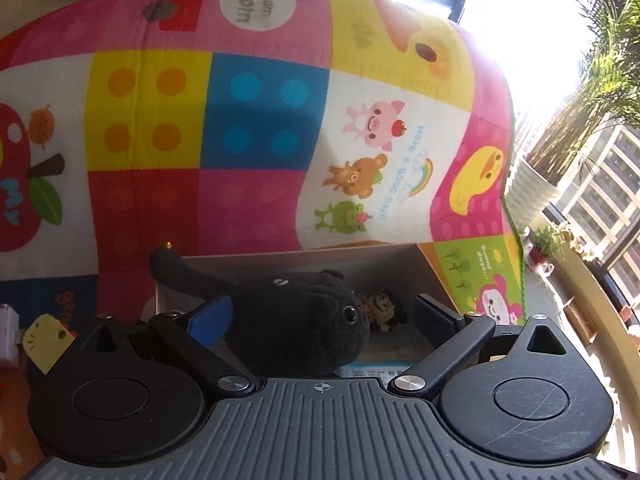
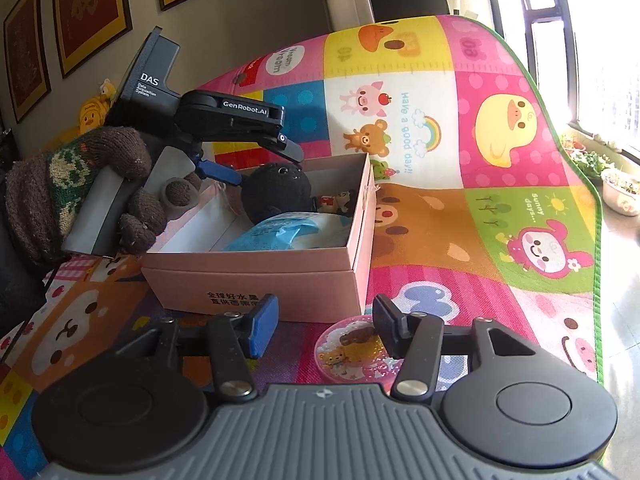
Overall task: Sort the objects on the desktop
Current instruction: 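Lower the black plush cat into the pink box and open the left tool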
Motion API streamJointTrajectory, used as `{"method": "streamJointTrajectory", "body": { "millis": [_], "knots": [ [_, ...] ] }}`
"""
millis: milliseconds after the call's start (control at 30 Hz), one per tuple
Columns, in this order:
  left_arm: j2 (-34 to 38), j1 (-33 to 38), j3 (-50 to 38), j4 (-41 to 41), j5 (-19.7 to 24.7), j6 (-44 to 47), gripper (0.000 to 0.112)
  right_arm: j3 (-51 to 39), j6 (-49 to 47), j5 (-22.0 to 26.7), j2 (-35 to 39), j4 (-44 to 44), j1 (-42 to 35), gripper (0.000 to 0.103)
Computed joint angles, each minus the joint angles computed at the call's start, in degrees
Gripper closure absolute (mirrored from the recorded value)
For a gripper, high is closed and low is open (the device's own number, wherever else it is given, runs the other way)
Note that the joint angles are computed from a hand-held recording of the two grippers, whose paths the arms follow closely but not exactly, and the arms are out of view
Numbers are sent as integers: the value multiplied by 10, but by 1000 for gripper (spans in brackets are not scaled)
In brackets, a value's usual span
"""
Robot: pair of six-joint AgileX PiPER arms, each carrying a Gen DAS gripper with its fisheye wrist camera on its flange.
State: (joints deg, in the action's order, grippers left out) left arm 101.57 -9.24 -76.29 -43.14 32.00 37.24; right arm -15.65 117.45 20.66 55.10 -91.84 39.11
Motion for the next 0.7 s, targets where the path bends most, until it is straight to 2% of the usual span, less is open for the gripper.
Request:
{"method": "streamJointTrajectory", "body": {
  "millis": [67,133,300,433,533,633,667,700],
  "knots": [
    [-35,14,26,-59,1,75,11,1,-14,15,-3,16,14,50],
    [-78,27,63,-110,-20,132,10,0,-42,38,-11,50,31,46],
    [-176,82,175,-233,-53,277,10,0,-85,134,-22,116,101,28],
    [-244,108,292,-314,-91,415,9,-7,-120,171,3,148,139,25],
    [-279,132,370,-349,-91,482,9,-19,-119,199,51,148,164,25],
    [-305,159,435,-389,-79,553,9,-51,-164,211,104,179,155,28],
    [-317,175,461,-410,-72,585,9,-63,-203,200,110,203,139,45],
    [-324,185,478,-424,-67,605,9,-79,-244,195,113,235,127,48]
  ]
}}
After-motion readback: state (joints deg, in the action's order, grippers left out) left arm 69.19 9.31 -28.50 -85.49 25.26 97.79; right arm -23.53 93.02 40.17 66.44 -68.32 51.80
